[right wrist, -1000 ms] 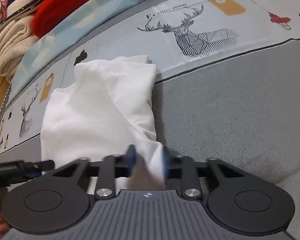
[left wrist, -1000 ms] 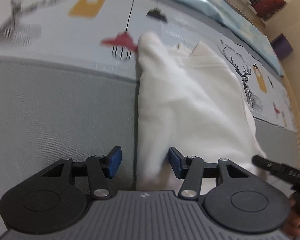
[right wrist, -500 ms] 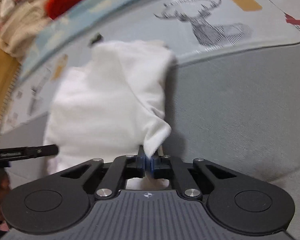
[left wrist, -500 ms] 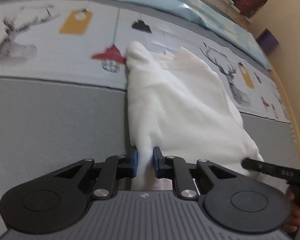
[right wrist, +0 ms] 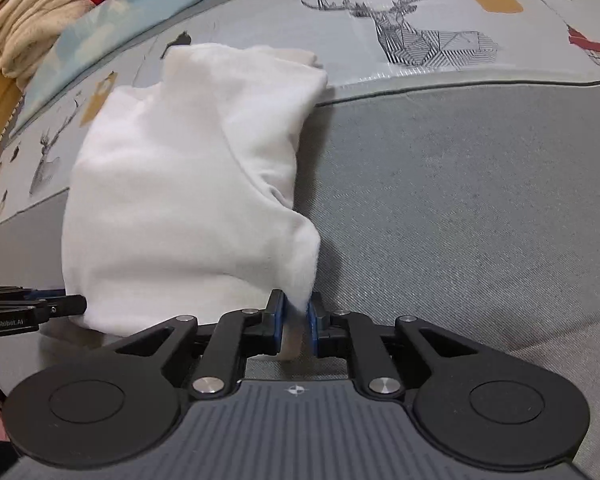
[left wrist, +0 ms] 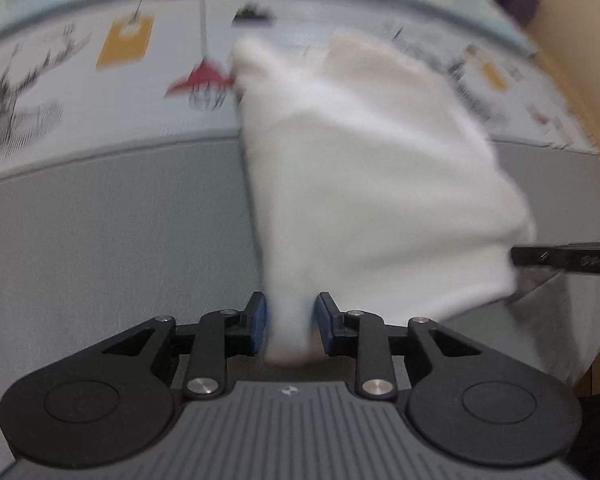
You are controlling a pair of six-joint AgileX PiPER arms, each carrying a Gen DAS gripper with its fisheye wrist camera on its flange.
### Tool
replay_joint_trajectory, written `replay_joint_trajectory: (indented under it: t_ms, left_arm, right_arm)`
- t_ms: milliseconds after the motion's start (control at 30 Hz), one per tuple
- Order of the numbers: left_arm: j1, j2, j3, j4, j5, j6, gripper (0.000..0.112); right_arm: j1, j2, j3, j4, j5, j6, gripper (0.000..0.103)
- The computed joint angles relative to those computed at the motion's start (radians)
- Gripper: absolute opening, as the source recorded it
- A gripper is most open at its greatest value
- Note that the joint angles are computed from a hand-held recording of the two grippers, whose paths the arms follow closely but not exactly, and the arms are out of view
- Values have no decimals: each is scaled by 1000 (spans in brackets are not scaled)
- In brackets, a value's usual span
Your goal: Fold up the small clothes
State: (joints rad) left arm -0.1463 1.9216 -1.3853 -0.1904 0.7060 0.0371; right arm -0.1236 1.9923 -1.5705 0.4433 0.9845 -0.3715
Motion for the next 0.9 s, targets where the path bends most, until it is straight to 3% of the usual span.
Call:
replay_joint_trajectory:
  t_ms: [67,133,167,233,267,333,400,467,567,633,733,800,867,900]
  left_arm:
    - [-35,27,-6,134,58,-98,59]
    - [-59,-18,2,210,83,-174,59]
    - [-75,-67,18,250,74,-214,60]
    - [-93,-199,100,299,-8,-264,74]
    - [-111,-253,128,357,-33,-332,87]
    - [-167,-382,209,528,-77,-525,89]
    - [-241,-495,276,684,-86,-700,89]
    - [-337,-597,346,838,-55,-875,89]
    - [-551,-717,442,1044,78,-1175,95]
    - [-667,-749,473,1126,141,-1320,95]
    - [-791,-777,500,1195,182,-1489,95]
    - [-850,-748,490,1164,248,-1547,95]
    - [-884,-692,454,1128,328,-1553,95]
    - [-878,-673,442,1113,326,-1535,95]
  right_arm:
    - [20,-10,19,-59,-22,15,14]
    - [36,-40,50,-124,-49,50,24]
    - [35,-77,78,-128,-74,46,26]
    - [24,-170,133,-106,-132,7,27]
    - [17,-231,166,-89,-175,-20,30]
    - [3,-331,213,-60,-224,-45,36]
    - [-27,-452,282,8,-260,-94,52]
    - [-75,-575,367,115,-269,-187,71]
    - [-168,-766,538,309,-254,-405,86]
    - [-191,-867,642,335,-279,-455,88]
    - [-187,-953,698,218,-283,-293,88]
    - [-180,-994,730,223,-283,-258,88]
    - [-115,-1004,737,117,-296,-169,88]
    - [-93,-1010,742,99,-303,-150,88]
